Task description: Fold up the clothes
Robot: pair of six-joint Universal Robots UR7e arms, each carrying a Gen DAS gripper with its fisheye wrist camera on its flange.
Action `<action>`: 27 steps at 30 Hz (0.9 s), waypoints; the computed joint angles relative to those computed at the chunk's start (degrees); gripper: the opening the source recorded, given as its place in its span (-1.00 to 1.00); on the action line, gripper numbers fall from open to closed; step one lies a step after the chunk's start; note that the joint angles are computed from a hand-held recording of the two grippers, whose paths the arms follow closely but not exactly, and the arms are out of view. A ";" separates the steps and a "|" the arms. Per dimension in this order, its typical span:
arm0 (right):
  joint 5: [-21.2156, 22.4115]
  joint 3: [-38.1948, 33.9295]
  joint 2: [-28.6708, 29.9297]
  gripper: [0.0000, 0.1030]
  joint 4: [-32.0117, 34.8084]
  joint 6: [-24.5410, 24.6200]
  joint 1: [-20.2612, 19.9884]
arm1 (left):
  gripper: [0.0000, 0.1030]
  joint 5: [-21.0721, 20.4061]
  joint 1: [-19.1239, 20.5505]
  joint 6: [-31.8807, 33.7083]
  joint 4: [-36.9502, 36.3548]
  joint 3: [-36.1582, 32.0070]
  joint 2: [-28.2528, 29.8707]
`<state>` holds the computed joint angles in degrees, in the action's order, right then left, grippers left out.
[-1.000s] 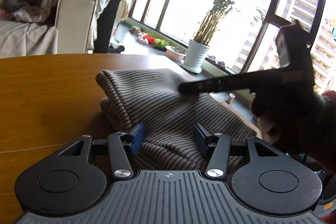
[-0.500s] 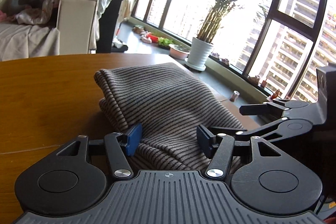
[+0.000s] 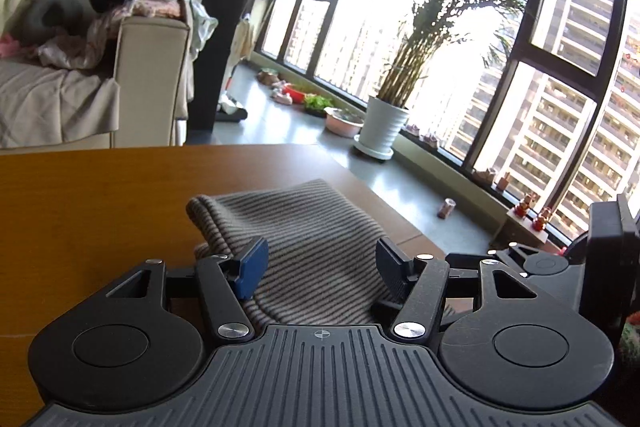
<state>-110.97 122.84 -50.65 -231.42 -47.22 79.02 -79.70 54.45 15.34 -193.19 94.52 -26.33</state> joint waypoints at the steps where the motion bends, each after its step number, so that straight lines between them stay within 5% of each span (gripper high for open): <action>1: 0.05 -0.05 0.16 1.00 -0.33 -0.34 -0.01 | 0.24 -0.13 -0.09 0.36 0.35 -0.63 0.31; 6: 1.19 0.26 0.26 1.00 -1.13 -0.73 -0.53 | 0.23 1.59 0.69 -0.43 6.05 -5.51 3.82; 12: 3.87 1.05 0.76 1.00 -3.47 -1.68 -1.64 | 0.26 4.80 -0.27 5.10 2.16 -3.92 5.03; 15: 7.46 2.78 -2.90 1.00 1.65 -2.20 -2.21 | 0.26 4.03 0.12 5.77 1.17 -3.09 4.75; 19: 12.65 2.32 -4.51 0.88 0.03 -10.91 -1.08 | 0.23 -0.93 2.24 -0.19 3.66 -3.62 3.43; 23: 11.76 -4.97 -6.03 0.35 11.44 -4.60 0.22 | 0.14 0.10 1.97 2.15 2.15 -2.96 3.71; 27: 4.13 -15.07 -3.85 0.30 27.94 4.12 -0.15 | 0.21 2.05 0.97 6.03 0.75 -1.79 4.05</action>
<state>-106.84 107.77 -54.50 -203.48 -43.10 78.87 -77.66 55.42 21.37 -192.44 92.74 -22.28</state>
